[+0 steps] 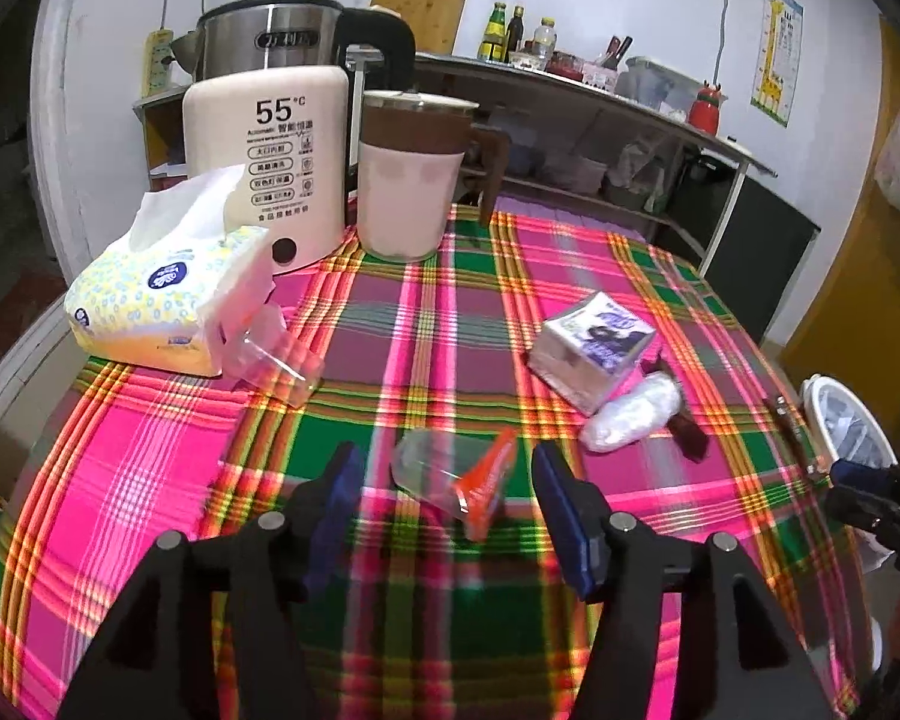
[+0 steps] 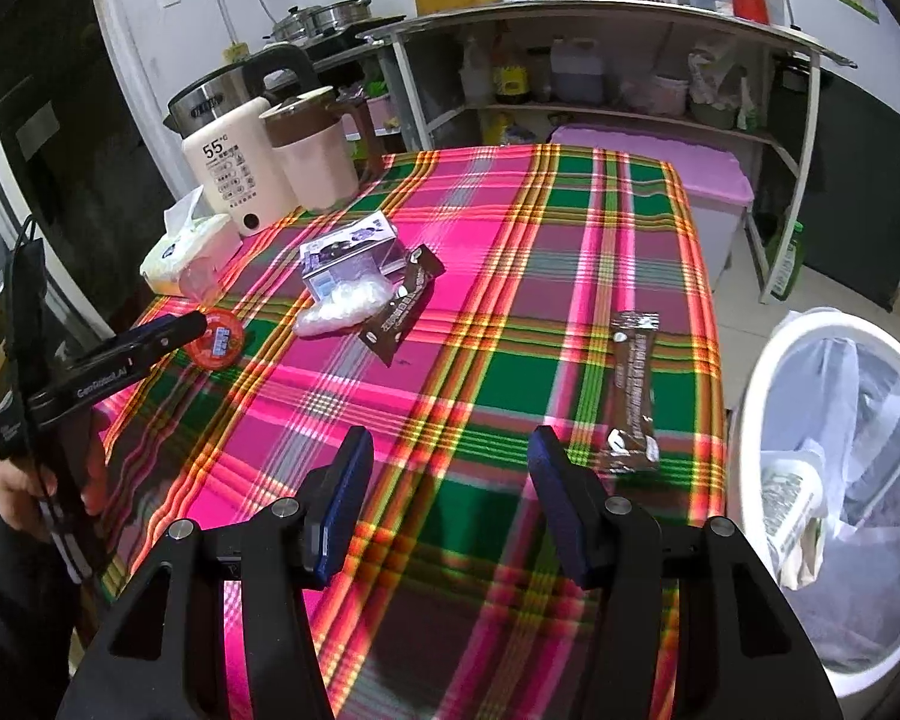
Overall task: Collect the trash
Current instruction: 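Grasp the clear plastic bag with orange strip with the left tool while the right tool grasps a brown wrapper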
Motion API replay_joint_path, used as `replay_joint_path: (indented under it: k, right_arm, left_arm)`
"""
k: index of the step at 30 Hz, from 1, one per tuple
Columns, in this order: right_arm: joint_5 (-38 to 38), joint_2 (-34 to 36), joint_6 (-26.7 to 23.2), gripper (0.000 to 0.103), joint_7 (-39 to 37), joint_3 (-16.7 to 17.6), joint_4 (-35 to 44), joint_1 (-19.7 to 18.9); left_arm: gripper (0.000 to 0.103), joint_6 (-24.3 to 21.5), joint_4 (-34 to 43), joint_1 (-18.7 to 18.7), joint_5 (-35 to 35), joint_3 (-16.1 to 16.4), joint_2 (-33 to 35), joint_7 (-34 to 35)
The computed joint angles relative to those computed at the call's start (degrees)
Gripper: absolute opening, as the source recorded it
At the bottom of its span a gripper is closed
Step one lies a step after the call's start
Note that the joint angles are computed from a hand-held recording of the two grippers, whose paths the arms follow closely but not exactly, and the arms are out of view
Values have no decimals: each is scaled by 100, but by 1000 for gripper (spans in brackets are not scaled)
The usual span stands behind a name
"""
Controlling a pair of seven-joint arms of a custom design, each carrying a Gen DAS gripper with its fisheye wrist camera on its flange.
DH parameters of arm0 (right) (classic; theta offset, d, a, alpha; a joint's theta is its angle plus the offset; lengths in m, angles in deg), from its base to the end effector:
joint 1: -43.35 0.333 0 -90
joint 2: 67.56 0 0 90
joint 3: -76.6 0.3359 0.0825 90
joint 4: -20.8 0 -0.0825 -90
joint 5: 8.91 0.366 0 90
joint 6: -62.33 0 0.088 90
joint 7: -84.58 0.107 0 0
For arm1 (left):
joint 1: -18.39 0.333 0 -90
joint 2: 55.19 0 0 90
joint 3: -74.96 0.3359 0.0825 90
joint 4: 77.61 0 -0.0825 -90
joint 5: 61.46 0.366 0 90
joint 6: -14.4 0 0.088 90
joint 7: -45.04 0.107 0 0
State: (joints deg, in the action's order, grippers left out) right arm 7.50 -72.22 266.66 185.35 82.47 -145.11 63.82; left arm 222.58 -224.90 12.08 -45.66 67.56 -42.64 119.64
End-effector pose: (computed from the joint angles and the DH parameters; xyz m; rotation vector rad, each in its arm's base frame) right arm 0.3591 0.1385 0.3349 -1.7019 1.7583 -0.4512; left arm 0.4691 -0.1491 0.3226 -1.5682 2.0325 -1.0208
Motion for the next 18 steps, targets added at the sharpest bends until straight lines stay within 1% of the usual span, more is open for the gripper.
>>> replay_joint_path:
  k: [1, 4, 7, 10, 11, 12, 14, 17, 18]
  right_arm:
    - [8, 40, -15, 55, -16, 8, 42, -1]
    - [28, 178, -75, 55, -69, 20, 201, -5]
    - [-27, 308, -119, 55, -74, 15, 356, -5]
    - [-79, 431, -171, 55, -76, 15, 514, -12]
    - [-67, 492, -197, 55, -99, 22, 591, -10]
    - [-47, 534, -217, 55, -122, 29, 645, -7]
    - [-122, 634, -250, 55, -90, 29, 765, -28]
    - [-104, 794, -310, 55, -129, 31, 969, -39]
    - [-59, 853, -334, 55, -161, 30, 1044, -35]
  left_arm:
    - [61, -45, 61, 120, 201, -56, 47, -110]
    - [62, -303, 329, 674, 1147, -370, 207, -766]
    - [62, -470, 497, 854, 1546, -483, 317, -1110]
    - [61, -617, 643, 1084, 1979, -679, 404, -1496]
    - [60, -681, 693, 1103, 2053, -709, 423, -1575]
    - [53, -681, 700, 1096, 2090, -714, 430, -1617]
    - [53, -618, 681, 1084, 2166, -713, 425, -1677]
    - [53, -398, 525, 801, 1934, -491, 349, -1525]
    - [53, -355, 509, 770, 1905, -461, 345, -1515]
